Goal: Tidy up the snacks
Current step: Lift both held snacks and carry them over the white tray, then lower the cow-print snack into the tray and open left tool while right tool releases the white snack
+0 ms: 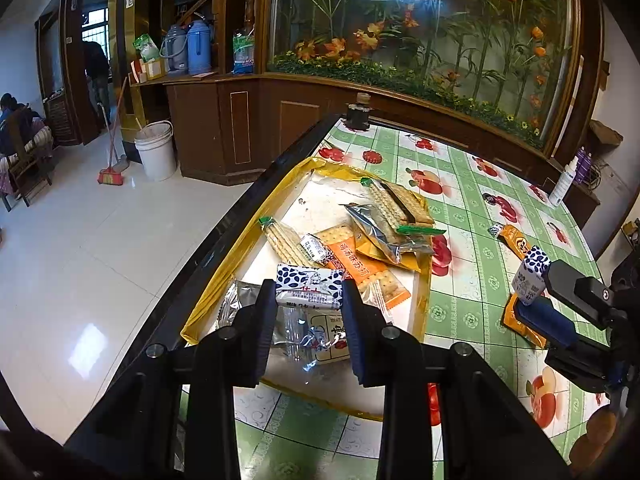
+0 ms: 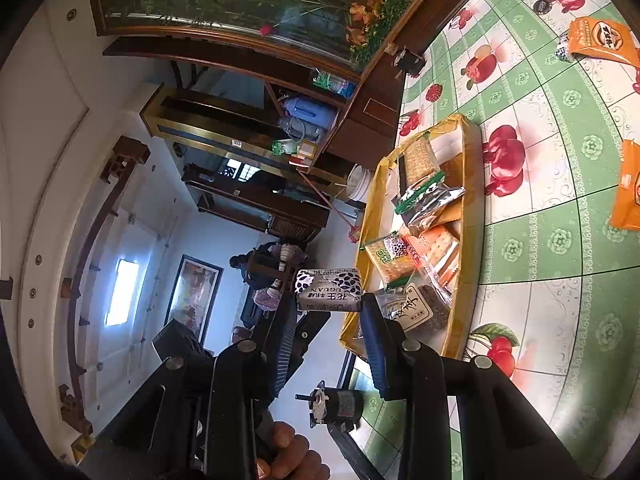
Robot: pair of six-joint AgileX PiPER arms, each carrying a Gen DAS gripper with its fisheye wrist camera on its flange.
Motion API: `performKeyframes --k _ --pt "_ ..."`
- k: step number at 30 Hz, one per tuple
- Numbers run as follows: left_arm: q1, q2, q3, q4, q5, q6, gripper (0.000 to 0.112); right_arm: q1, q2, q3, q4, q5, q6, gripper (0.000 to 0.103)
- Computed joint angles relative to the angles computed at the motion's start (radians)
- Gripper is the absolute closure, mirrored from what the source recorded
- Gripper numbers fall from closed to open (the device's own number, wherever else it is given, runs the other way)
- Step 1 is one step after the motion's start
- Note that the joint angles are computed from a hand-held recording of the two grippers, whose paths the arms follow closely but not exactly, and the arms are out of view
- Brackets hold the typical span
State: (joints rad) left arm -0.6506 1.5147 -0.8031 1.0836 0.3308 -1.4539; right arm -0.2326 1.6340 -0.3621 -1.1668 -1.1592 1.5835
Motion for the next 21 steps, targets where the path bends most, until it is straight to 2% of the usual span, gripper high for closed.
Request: performKeyframes --k 16,21 --pt "0.044 0.071 -0.047 -0.071 -0.019 0.079 0.083 0.063 0.102 -0.110 0.027 0.026 0.029 0.070" --pt "0.061 0.113 -0.079 -0.149 -0.036 0.164 0.083 0.080 0.161 -0.168 0.038 0.047 0.043 0.070"
